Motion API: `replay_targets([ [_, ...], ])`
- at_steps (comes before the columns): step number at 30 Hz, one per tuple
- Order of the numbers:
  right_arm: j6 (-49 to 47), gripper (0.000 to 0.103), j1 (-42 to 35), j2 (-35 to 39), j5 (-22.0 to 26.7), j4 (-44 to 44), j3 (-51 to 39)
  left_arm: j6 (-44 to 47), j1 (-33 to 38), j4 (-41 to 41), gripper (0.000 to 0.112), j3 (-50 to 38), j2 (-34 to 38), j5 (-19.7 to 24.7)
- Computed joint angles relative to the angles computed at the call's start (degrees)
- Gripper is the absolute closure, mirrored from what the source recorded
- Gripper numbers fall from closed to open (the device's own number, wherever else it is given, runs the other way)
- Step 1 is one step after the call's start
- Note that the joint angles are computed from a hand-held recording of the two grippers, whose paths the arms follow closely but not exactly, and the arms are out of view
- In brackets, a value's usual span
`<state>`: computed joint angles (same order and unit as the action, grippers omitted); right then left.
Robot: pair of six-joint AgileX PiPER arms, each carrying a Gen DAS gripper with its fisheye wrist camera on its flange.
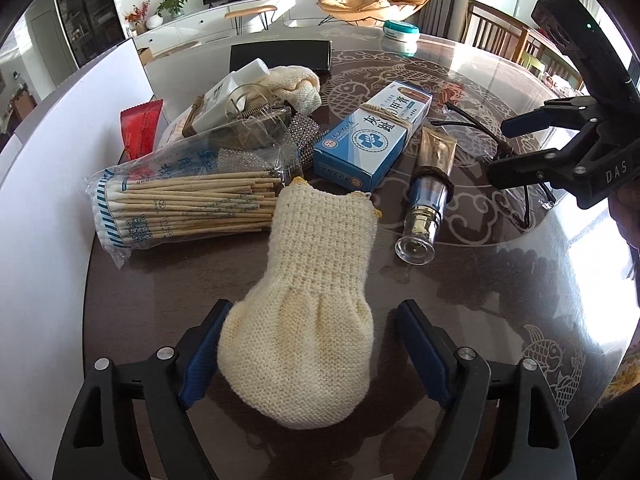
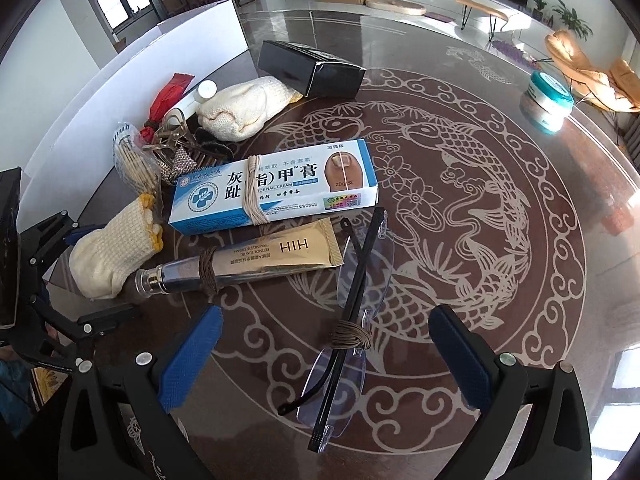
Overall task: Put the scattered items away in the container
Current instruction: 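Close the left gripper on the glove while the right gripper closes on the eyeglasses, then lift the glove with the left gripper while the right gripper carries the eyeglasses to the box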
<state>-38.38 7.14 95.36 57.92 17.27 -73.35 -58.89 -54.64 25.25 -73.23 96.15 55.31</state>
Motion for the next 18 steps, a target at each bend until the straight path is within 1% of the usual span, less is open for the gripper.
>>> replay_targets([
  [1,1.31,0.010,0.92,0.18,-0.24,-1.90,-0.13,-0.43,0.15,0.10,0.052,-0.03,-0.29,0.40],
  [2,2.07,0.025,1.39,0.55,-0.24,-3.14,-0.32,-0.79,0.28,-0.01,0.060,0.01,-0.63,0.73],
  [3,2.72,0.036,1.53,1.09,0.16,-4.03,-0.69,-1.08,0.36,-0.21,0.066,0.18,-1.05,0.91],
  [4,2.88,0.049,1.42,1.10,0.08,-4.37,-0.74,-1.36,0.44,-0.56,0.072,0.62,-1.73,0.69],
  [5,2.51,0.066,0.86,0.99,0.55,-3.94,-0.96,-2.06,0.27,-0.70,0.074,1.33,-2.53,0.26],
  [7,0.82,0.083,-1.80,1.68,4.67,-0.56,-2.83,-4.52,-1.16,0.85,0.075,2.29,-3.67,0.57],
  [8,0.03,0.086,-2.89,1.26,5.66,0.51,-2.99,-6.14,-2.11,2.01,0.075,2.73,-4.16,0.96],
  [10,-1.15,0.087,-3.97,-0.85,5.54,0.49,-2.15,-9.96,-3.70,3.61,0.075,4.49,-5.95,0.82],
  [13,-2.35,0.087,-5.43,-2.77,6.70,1.01,-1.47,-16.16,-5.89,6.09,0.075,7.39,-9.05,0.63],
  [16,-3.20,0.087,-5.61,-5.08,7.39,0.57,-0.92,-20.79,-8.51,8.45,0.075,9.09,-12.02,2.14],
  [18,-3.90,0.087,-5.75,-6.22,8.54,0.49,-1.30,-22.37,-9.48,8.70,0.075,10.25,-13.70,2.82],
])
